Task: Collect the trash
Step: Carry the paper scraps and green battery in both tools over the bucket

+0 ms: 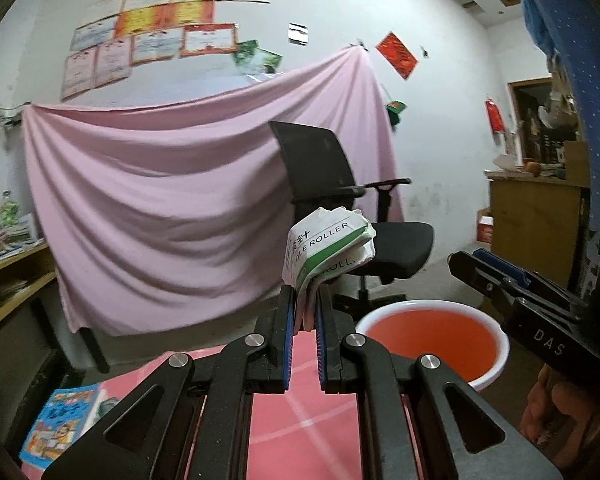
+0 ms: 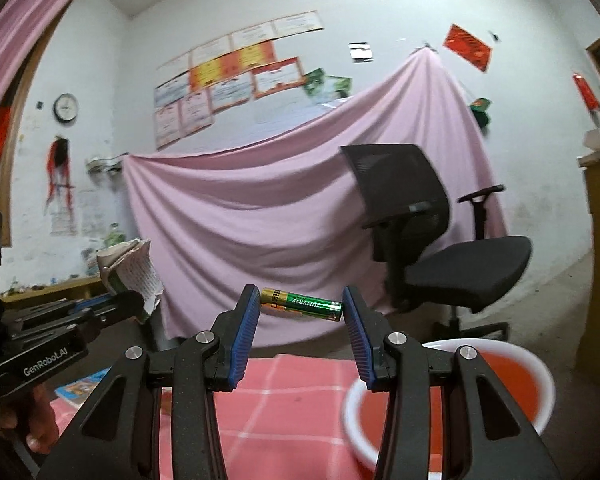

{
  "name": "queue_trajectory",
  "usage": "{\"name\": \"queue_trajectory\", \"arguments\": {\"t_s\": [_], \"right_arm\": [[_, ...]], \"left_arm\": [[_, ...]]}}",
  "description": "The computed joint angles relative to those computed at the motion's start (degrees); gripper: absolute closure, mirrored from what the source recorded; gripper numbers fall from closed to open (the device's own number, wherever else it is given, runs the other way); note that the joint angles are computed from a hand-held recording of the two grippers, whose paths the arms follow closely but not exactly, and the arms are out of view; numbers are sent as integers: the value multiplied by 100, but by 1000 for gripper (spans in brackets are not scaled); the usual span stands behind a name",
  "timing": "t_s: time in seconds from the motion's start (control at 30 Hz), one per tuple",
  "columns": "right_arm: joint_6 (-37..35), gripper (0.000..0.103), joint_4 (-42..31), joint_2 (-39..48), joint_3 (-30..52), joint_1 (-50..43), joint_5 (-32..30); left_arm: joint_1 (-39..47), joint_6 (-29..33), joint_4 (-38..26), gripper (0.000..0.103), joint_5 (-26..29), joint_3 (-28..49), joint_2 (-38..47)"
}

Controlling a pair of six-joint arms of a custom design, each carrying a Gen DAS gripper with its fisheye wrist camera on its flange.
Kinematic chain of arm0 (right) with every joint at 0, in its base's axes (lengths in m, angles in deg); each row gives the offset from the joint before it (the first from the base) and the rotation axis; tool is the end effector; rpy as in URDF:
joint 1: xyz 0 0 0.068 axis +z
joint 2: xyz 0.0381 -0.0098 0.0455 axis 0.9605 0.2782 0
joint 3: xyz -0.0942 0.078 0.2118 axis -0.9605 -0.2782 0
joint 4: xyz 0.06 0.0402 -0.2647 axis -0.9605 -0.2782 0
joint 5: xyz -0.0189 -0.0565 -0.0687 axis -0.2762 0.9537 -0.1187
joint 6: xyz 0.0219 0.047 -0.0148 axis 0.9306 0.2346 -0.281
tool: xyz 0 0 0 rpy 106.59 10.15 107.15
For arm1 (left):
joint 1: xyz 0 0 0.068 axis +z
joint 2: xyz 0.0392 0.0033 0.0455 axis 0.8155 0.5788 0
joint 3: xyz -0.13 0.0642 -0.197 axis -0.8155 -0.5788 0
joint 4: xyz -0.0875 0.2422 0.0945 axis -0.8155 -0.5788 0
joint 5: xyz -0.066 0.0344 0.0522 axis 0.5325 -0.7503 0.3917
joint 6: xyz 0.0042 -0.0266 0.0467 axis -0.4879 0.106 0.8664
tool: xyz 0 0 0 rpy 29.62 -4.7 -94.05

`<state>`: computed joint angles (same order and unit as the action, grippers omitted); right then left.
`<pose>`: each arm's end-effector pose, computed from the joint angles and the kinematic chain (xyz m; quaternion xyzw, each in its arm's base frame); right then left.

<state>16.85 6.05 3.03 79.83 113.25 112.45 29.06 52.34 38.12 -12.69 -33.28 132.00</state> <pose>0.2341 0.1635 0.2479 0.0781 0.7044 0.0840 0.7005 0.2949 -0.1460 0.2852 0.2768 0.7378 -0.1301 0.6018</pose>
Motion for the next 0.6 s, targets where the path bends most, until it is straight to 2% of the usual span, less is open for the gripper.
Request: {"name": "queue_trajectory", "arguments": {"t_s": [0.27,0.47,0.6], "right_arm": [[1016,62,-1206,-445,-47,-596,115],[1675,62,-1905,-516,34,-1128,-298],[1886,62,-2044,-634,-67,-1424,-558]], "left_arm": [[-582,-431,-750,95,45,1292,1248],[-933,-556,-1439,95,-32,2414,2193],[-1077,-594,-1835,95,22,3094,2787]]}}
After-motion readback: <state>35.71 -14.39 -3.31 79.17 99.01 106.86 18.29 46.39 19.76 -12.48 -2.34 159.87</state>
